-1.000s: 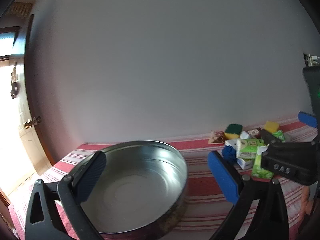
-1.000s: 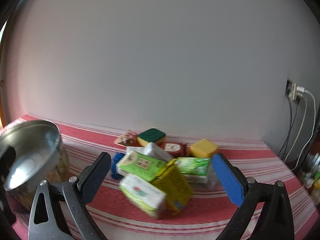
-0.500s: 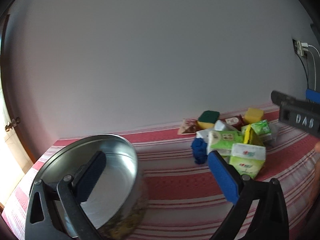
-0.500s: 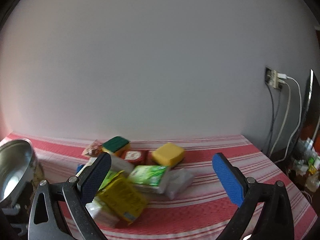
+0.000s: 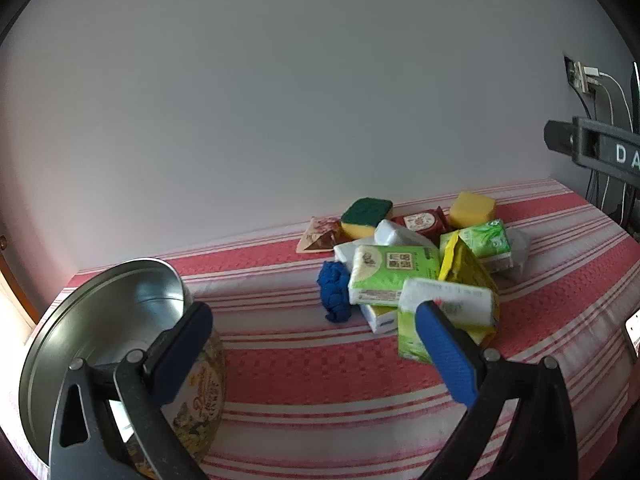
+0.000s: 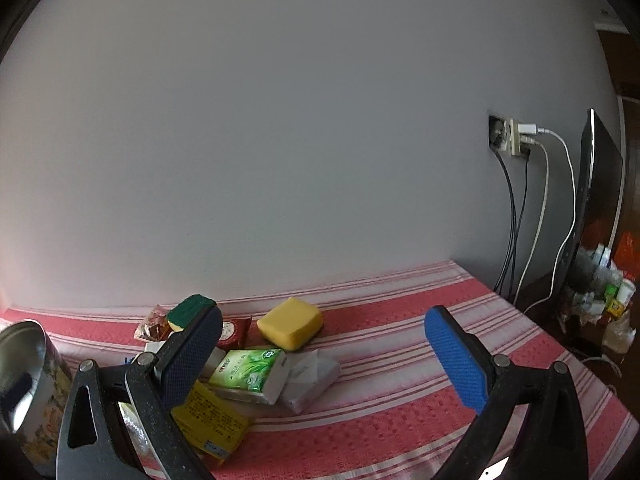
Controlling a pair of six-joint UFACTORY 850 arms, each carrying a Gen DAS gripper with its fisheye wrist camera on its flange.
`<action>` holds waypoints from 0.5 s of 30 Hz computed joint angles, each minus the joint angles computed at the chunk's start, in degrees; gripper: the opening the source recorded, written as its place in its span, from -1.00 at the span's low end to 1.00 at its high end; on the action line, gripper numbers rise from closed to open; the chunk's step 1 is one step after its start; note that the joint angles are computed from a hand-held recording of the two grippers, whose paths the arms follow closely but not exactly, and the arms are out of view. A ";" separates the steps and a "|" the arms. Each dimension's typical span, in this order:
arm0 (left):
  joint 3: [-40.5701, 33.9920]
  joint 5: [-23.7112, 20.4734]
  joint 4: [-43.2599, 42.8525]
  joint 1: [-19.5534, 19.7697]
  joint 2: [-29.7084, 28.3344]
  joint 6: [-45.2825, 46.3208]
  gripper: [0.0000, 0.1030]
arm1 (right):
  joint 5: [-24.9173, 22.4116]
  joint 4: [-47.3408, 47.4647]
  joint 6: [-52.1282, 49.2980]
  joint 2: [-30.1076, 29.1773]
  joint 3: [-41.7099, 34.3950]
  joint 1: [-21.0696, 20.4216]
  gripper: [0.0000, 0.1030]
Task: Organize objects
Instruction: 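Grasp the green tissue pack with the left tool while the right tool grasps the yellow packet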
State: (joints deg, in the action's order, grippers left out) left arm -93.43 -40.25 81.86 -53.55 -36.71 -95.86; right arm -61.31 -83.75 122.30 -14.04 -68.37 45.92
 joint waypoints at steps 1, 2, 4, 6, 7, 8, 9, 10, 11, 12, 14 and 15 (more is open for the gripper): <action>-0.22 0.32 -0.24 -0.08 -0.08 0.41 0.99 | 0.45 -0.01 0.18 0.15 0.07 -0.08 0.99; -0.28 1.08 -0.64 -0.11 -0.01 0.76 0.99 | 0.43 0.06 0.18 0.24 0.08 -0.04 0.99; 1.08 3.79 -0.40 -0.31 1.31 0.12 0.97 | 0.35 0.40 -0.03 0.14 -0.07 -0.06 0.99; 2.68 4.87 3.40 -1.06 2.64 -3.27 0.98 | 0.99 0.38 0.30 0.42 0.11 -0.18 0.99; 2.69 4.94 3.87 -1.41 2.81 -3.33 0.98 | 0.98 0.38 0.56 0.47 0.13 -0.20 0.99; 2.39 5.52 3.87 -1.68 2.72 -2.88 0.98 | 0.86 0.36 0.80 0.57 0.19 -0.17 0.99; 1.59 6.11 2.70 -1.77 2.25 -1.46 0.98 | 0.71 0.18 1.12 0.72 0.32 -0.14 0.99; 0.35 6.32 0.79 -1.82 1.40 0.71 0.98 | 0.49 0.17 1.20 0.69 0.28 -0.07 0.99; -1.64 5.84 -2.18 -1.94 -0.08 4.25 0.96 | 0.21 0.15 1.25 0.66 0.29 -0.04 0.99; -4.15 5.68 -4.44 -1.83 -1.86 7.29 0.93 | -0.03 0.19 1.19 0.59 0.23 -0.02 0.99; -7.21 6.00 -8.69 -1.53 -4.00 12.27 0.73 | -0.17 0.37 0.94 0.45 0.10 -0.06 0.99; -9.56 6.14 -12.49 -1.09 -5.55 16.05 0.68 | -0.10 0.40 0.92 0.45 0.10 -0.08 0.99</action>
State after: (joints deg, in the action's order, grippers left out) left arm -103.00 -34.10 69.36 -54.64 -42.26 -79.81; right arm -61.42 -83.35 123.22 -13.59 -68.27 45.84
